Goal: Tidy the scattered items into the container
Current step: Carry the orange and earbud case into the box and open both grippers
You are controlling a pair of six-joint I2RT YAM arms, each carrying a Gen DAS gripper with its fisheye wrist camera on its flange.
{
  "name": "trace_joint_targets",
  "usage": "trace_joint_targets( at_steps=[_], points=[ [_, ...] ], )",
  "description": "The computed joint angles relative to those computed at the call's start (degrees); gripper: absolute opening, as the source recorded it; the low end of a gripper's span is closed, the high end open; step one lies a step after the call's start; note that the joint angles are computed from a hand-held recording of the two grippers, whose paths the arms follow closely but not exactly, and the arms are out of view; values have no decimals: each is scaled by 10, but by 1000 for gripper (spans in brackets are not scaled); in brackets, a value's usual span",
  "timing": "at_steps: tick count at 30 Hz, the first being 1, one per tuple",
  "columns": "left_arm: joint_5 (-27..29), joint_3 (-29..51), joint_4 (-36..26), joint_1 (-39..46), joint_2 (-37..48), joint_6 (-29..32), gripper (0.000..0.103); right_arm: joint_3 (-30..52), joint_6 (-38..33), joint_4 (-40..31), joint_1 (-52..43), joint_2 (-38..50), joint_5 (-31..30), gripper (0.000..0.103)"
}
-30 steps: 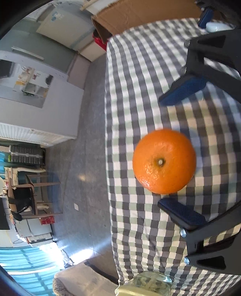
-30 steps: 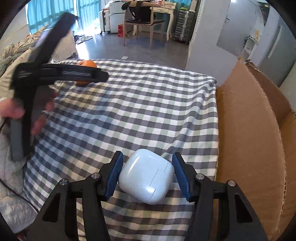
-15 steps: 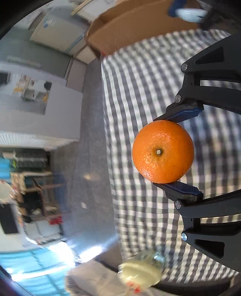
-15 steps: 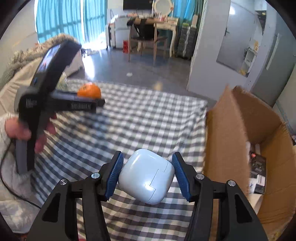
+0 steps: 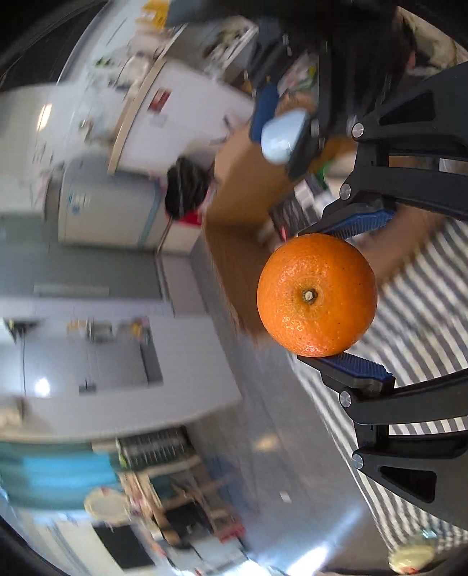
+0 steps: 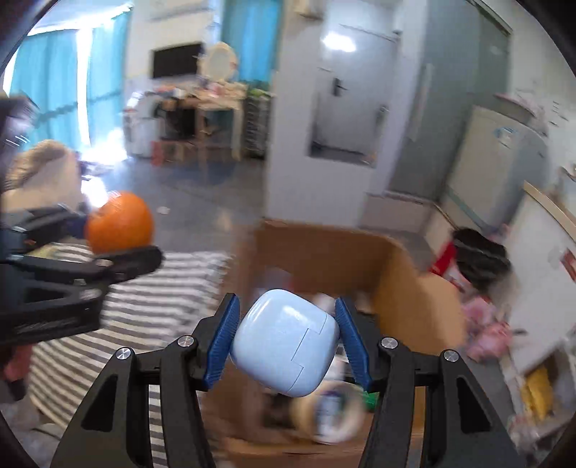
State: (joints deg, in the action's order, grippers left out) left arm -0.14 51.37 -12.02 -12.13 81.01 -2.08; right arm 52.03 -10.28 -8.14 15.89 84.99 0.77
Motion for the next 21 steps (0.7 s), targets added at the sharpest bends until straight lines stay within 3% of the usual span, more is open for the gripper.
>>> trace_joint_targets(
  at_steps=[5,11,12,14,21],
  points=[
    [-17,91,7,-67,139,-20,58,66,-6,-19,-74,127,-7,55],
    [-48,169,-11,-85,245,-31,62,92,-21,-12,-109,191,-29,56],
    [-54,171,-8,-87,249,-30,66,98,-24,-7,-116,198,-33,63],
    [-70,160,0,-92,239,-32,103,83,-25,16,-124,190,-40,79],
    [-115,125,3,-88,193,-29,103,59,-26,31,-127,155,-56,81]
  ],
)
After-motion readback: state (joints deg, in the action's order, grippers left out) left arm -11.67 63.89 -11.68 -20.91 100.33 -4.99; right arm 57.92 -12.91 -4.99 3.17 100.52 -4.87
